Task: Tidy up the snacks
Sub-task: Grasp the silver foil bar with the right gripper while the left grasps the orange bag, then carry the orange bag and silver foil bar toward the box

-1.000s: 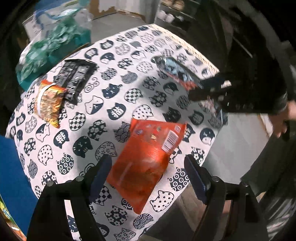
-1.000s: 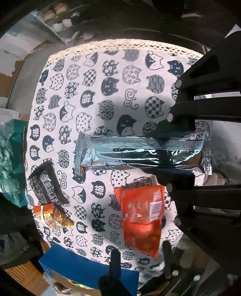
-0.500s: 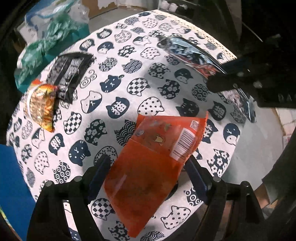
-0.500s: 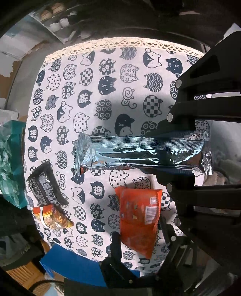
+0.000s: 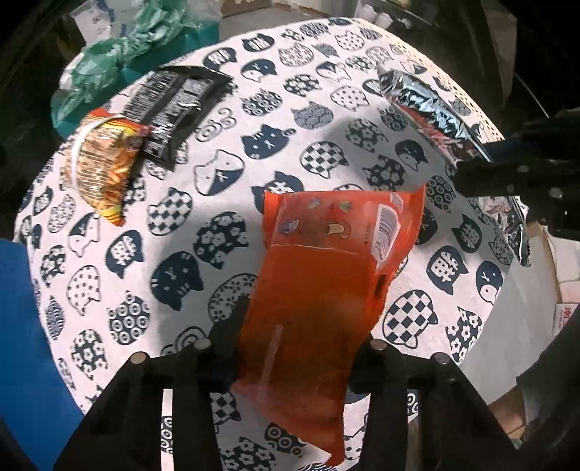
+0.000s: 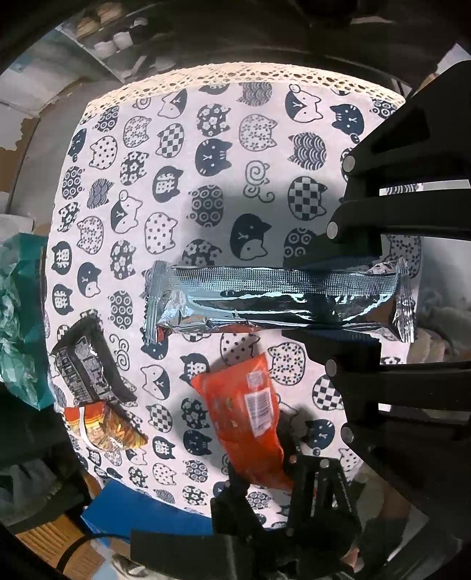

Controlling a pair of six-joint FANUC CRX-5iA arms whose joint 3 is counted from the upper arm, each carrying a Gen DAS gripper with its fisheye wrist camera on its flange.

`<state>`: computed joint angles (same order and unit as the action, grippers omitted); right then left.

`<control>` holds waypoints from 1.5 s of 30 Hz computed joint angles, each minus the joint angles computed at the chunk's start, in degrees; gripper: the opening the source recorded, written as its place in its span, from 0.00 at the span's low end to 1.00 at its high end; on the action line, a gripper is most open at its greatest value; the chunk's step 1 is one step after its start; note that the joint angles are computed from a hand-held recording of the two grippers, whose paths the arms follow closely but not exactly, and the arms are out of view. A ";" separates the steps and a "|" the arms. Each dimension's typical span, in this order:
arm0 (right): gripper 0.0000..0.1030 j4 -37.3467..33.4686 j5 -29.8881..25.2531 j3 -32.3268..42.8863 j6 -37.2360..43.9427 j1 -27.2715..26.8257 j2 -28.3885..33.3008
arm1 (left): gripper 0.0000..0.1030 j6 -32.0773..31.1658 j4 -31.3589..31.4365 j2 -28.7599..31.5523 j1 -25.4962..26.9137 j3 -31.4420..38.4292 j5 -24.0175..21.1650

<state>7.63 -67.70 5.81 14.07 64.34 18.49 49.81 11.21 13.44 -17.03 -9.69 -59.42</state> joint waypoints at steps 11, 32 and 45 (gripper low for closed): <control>0.26 1.87 -0.80 2.22 0.06 0.31 1.47 | 0.35 2.03 -1.16 -5.65 0.91 -2.73 3.36; 0.26 8.87 -1.71 8.36 0.11 1.35 3.40 | 0.35 4.64 1.22 -13.85 5.62 -2.70 8.37; 0.26 12.68 -1.44 16.28 3.59 1.77 7.45 | 0.35 2.36 7.11 -17.75 11.44 -3.54 8.27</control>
